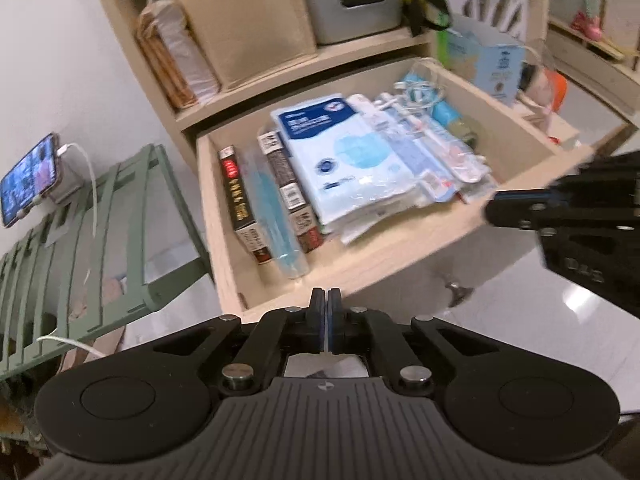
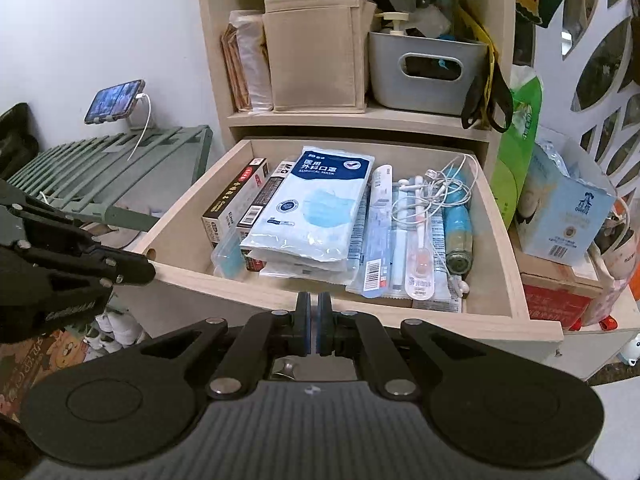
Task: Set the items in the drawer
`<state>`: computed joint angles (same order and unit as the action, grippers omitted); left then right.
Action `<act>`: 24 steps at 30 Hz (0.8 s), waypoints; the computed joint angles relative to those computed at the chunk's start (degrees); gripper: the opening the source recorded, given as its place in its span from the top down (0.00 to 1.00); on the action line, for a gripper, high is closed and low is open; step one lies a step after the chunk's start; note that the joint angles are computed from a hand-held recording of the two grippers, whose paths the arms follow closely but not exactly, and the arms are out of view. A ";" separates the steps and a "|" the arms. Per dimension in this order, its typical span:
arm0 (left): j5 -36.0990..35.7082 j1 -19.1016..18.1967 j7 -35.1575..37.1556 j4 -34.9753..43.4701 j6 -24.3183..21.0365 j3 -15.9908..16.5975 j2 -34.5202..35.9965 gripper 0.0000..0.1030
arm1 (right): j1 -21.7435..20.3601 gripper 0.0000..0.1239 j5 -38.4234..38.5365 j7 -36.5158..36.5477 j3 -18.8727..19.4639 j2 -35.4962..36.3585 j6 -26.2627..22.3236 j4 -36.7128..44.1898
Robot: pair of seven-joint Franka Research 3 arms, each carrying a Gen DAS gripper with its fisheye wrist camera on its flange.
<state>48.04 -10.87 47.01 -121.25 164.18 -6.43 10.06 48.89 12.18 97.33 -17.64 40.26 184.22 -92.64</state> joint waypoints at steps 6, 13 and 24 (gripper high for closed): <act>-11.35 2.05 9.41 0.05 0.22 -1.99 1.17 0.99 | -3.74 0.97 -1.07 -1.32 4.63 -0.33 -1.86 1.45; -13.62 1.15 9.95 1.65 -0.11 -0.91 2.76 0.99 | -4.93 0.97 -2.39 0.20 4.95 2.39 -3.87 6.41; -9.57 -1.53 5.44 9.65 -3.58 2.10 8.61 0.97 | -11.06 0.97 -5.06 -0.23 9.76 8.45 -7.77 17.67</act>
<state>38.47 -12.40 52.45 -111.60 160.59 -4.33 18.67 37.83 7.12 97.10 -7.88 48.71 176.45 -74.96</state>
